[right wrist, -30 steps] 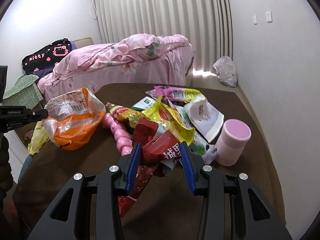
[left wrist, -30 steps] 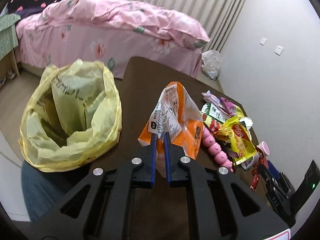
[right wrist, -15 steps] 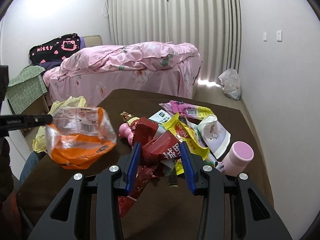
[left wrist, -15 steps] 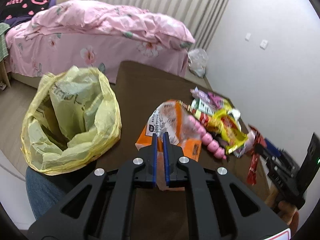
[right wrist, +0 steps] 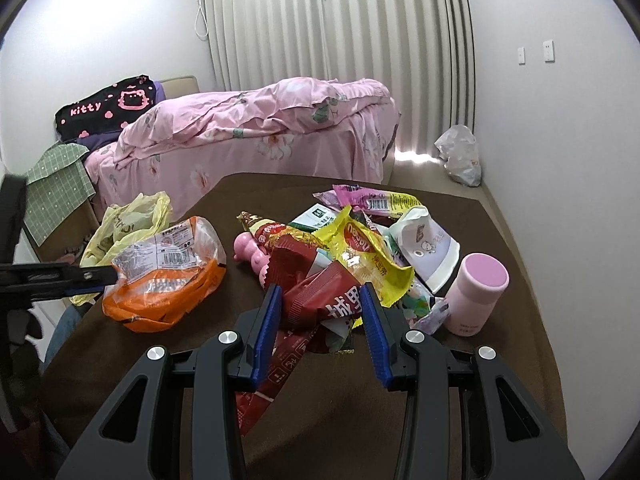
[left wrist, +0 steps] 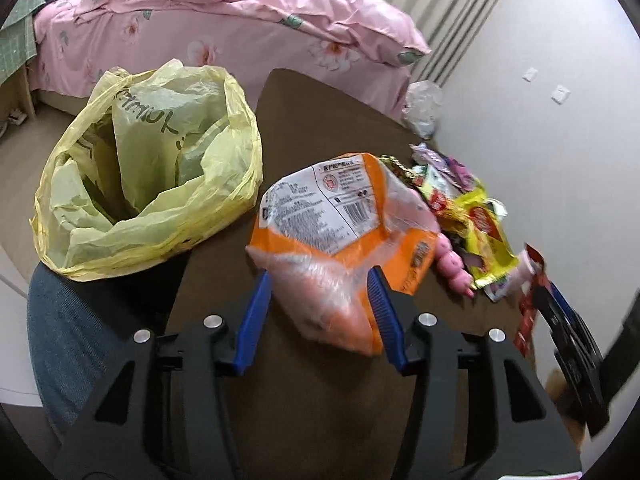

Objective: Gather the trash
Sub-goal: 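Carry both held wrappers over the yellow bag and release them inside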

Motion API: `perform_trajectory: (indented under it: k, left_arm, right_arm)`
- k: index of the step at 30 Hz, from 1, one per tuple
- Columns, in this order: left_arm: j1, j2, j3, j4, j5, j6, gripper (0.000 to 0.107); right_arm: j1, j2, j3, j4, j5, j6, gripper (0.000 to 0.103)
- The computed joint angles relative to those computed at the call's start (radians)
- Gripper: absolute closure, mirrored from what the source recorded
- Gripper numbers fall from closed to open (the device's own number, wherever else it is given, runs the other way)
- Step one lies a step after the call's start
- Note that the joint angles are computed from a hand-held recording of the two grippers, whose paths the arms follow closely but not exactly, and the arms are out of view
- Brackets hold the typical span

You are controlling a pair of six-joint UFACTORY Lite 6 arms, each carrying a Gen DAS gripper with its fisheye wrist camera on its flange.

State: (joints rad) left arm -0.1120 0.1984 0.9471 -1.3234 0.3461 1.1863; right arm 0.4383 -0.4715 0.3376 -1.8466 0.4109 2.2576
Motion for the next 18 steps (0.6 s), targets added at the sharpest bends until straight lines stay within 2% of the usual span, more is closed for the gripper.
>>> perform_trajectory:
  k: [3,5,7,9,11,15,18]
  left_arm:
    - [-0.051,0.097,0.083,0.159,-0.070,-0.183,0.061]
    - [-0.036,0.100,0.083,0.159,-0.024,-0.182,0.083]
    - [-0.017,0.035,0.035,0.055,-0.001,-0.038,0.088]
    - [0.004,-0.074,-0.029,-0.049,-0.016,0.106,0.090]
    - [0.036,-0.143,-0.052,-0.066,-0.008,0.148,0.090]
    - [0.097,-0.197,-0.027,-0.005,-0.076,0.144,0.090]
    - [0.156,-0.150,0.045,0.112,-0.112,0.058,0.090]
  right_arm:
    - [-0.001,0.014,-0.005,-0.040,-0.003,0.038,0.065]
    - [0.013,0.010,-0.001,-0.016,0.006,0.013,0.065]
    - [0.035,-0.007,0.006,0.024,0.026,-0.036,0.065]
    - [0.041,-0.009,0.020,0.039,0.027,-0.060,0.065]
    - [0.046,0.002,0.057,0.038,0.009,-0.078,0.065]
    - [0.065,0.046,0.154,0.014,-0.026,-0.109,0.065]
    - [0.071,0.157,0.291,-0.037,-0.086,-0.106,0.065]
